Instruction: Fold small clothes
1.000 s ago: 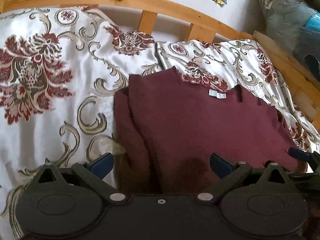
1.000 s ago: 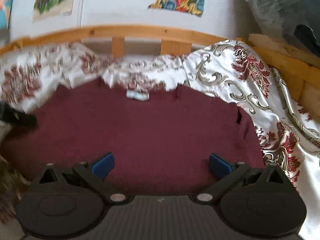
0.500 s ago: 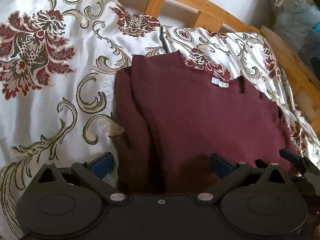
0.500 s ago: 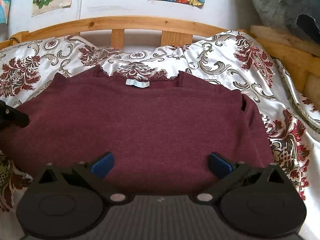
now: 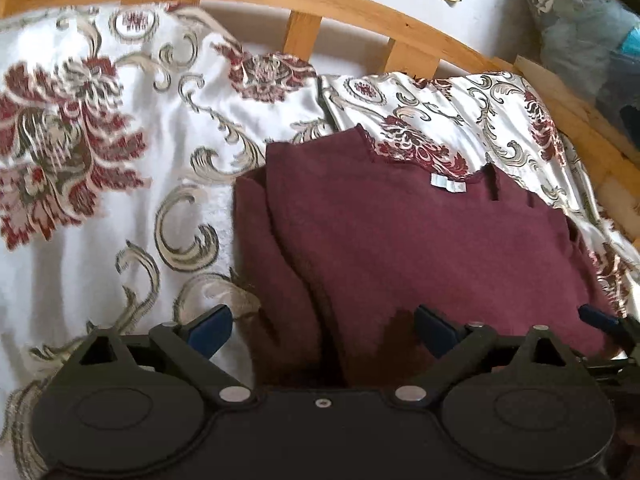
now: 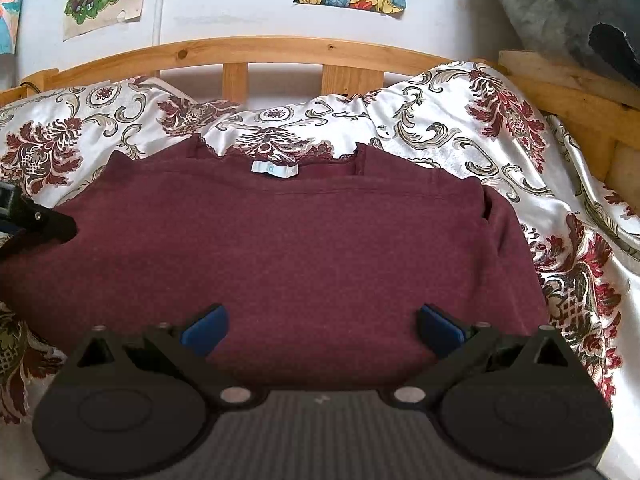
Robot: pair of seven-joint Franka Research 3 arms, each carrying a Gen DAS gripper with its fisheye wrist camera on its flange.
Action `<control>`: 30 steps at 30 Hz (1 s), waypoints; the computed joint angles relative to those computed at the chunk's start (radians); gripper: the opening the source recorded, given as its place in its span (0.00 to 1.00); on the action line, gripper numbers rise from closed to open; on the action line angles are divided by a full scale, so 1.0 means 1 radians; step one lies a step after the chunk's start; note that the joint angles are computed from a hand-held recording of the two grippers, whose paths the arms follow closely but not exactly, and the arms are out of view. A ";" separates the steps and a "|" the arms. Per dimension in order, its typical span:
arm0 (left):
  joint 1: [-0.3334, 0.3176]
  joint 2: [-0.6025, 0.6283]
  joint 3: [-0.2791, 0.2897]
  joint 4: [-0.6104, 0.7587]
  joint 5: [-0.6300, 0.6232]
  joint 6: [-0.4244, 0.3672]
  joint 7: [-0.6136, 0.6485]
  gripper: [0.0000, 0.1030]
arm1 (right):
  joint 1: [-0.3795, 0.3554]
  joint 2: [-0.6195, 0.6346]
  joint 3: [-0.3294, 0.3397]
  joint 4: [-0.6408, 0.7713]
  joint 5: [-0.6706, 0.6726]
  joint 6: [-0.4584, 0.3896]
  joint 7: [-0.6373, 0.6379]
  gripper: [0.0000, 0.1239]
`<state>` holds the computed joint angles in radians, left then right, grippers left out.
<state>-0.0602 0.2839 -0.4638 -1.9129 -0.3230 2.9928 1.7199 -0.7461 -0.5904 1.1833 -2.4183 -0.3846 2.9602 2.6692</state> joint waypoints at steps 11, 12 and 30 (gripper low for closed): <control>-0.013 0.000 0.017 0.028 -0.068 -0.079 0.025 0.91 | 0.002 0.001 -0.001 0.000 -0.006 -0.001 0.004 0.83; -0.016 0.000 0.020 0.028 -0.069 -0.081 0.026 0.90 | 0.002 0.002 -0.001 0.001 -0.006 -0.002 0.005 0.83; -0.089 -0.017 0.120 0.041 0.060 -0.140 -0.180 0.40 | -0.001 -0.016 0.002 -0.011 0.018 0.023 0.004 0.83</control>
<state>-0.1495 0.2669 -0.3442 -1.8719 -0.2628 2.8531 1.5402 -0.7471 -0.6065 1.1851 -2.4293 -0.3664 2.9827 2.6734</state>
